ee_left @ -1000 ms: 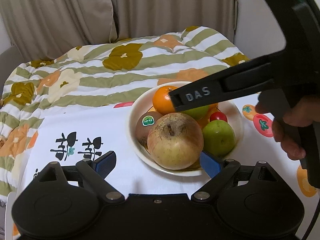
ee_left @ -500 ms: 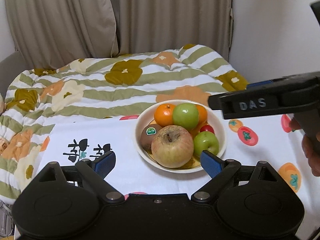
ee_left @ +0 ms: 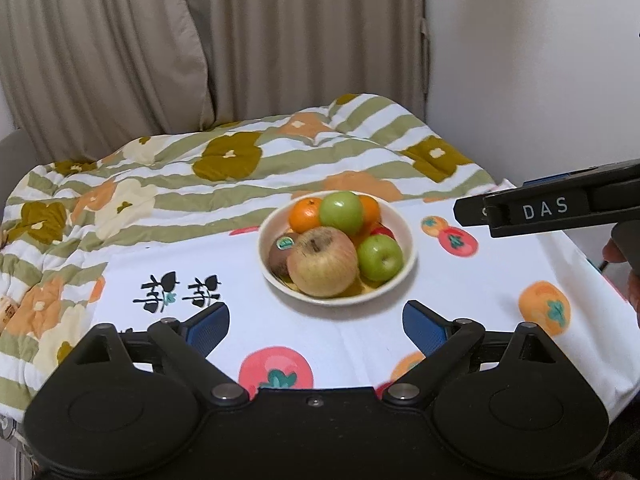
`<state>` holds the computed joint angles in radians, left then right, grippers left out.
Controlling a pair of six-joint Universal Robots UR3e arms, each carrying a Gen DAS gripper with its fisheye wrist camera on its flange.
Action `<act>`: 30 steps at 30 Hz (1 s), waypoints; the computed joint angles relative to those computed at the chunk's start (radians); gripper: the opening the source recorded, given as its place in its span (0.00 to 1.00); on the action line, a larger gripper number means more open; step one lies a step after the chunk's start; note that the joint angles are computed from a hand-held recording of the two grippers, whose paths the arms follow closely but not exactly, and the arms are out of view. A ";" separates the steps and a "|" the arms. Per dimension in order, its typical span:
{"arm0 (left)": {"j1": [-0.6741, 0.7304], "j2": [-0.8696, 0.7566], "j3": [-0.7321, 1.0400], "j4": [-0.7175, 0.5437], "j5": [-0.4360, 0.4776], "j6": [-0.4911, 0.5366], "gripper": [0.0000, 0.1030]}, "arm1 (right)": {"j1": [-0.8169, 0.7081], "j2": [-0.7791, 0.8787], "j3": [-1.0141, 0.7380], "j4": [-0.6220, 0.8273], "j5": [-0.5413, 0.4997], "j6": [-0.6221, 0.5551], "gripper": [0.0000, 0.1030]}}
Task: Organize fruits
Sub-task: 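Move both tools back toward the two tomatoes on the cloth, then grasp the red cherry tomato with the left tool while the right grasps the orange tomato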
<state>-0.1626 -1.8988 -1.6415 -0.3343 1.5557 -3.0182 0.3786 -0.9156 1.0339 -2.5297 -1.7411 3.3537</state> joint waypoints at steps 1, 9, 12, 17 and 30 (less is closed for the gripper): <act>0.003 0.010 -0.027 0.015 -0.013 0.010 0.93 | 0.003 -0.024 0.048 -0.019 -0.008 0.011 0.91; 0.009 0.025 -0.199 0.150 -0.083 0.086 0.93 | 0.031 -0.123 0.333 -0.158 -0.053 0.090 0.90; -0.003 -0.003 -0.235 0.199 -0.090 0.118 0.92 | 0.039 -0.126 0.395 -0.204 -0.056 0.111 0.90; -0.017 -0.088 -0.228 0.235 -0.093 0.146 0.81 | 0.049 -0.089 0.436 -0.270 -0.060 0.136 0.88; -0.021 -0.242 -0.122 0.223 -0.139 0.159 0.58 | 0.057 0.001 0.436 -0.319 -0.054 0.189 0.81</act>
<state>-0.1836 -2.1410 -1.7635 -0.1116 1.4165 -2.8595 0.4355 -0.9146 1.4694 -2.8485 -1.7952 3.5431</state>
